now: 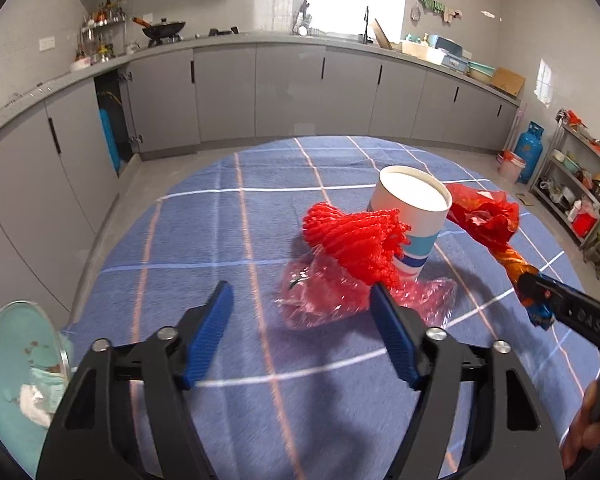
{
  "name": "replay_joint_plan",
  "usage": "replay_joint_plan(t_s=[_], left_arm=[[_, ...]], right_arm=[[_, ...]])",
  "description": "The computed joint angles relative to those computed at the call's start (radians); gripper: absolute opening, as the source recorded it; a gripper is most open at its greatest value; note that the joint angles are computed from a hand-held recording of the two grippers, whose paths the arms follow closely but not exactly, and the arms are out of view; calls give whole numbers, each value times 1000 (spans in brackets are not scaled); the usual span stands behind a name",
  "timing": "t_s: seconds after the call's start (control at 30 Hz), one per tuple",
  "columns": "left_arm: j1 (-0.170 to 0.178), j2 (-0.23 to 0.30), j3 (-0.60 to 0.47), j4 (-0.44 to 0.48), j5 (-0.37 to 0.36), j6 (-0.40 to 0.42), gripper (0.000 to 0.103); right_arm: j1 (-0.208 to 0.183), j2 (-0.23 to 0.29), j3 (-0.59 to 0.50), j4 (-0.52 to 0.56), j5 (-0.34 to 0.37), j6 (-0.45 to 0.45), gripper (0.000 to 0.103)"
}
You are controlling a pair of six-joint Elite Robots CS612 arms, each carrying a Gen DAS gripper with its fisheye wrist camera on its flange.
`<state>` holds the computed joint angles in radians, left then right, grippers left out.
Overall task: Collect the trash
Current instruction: 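Grasp the pink plastic bag with the left tool while the right tool holds the wrapper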
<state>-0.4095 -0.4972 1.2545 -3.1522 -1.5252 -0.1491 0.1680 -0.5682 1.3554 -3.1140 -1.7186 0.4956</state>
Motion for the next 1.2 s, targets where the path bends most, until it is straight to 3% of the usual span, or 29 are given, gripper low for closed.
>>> replay_joint_plan(t_s=[0.1, 0.17, 0.2, 0.3, 0.77, 1.2], left_arm=[[6, 14, -28, 44, -48, -8, 38], [9, 14, -30, 53, -70, -9, 33], [9, 11, -23, 45, -74, -9, 22], [12, -2, 5, 27, -89, -7, 12], [36, -88, 194, -143, -118, -39, 6], [81, -144, 330, -265, -108, -110, 5]], right_arm=[[-2, -3, 9, -7, 9, 3, 29], [-1, -6, 15, -14, 13, 7, 29], [0, -7, 18, -17, 14, 11, 29], [2, -11, 28, -34, 11, 20, 29], [20, -46, 101, -120, -13, 59, 29], [56, -53, 100, -142, -6, 8, 29]])
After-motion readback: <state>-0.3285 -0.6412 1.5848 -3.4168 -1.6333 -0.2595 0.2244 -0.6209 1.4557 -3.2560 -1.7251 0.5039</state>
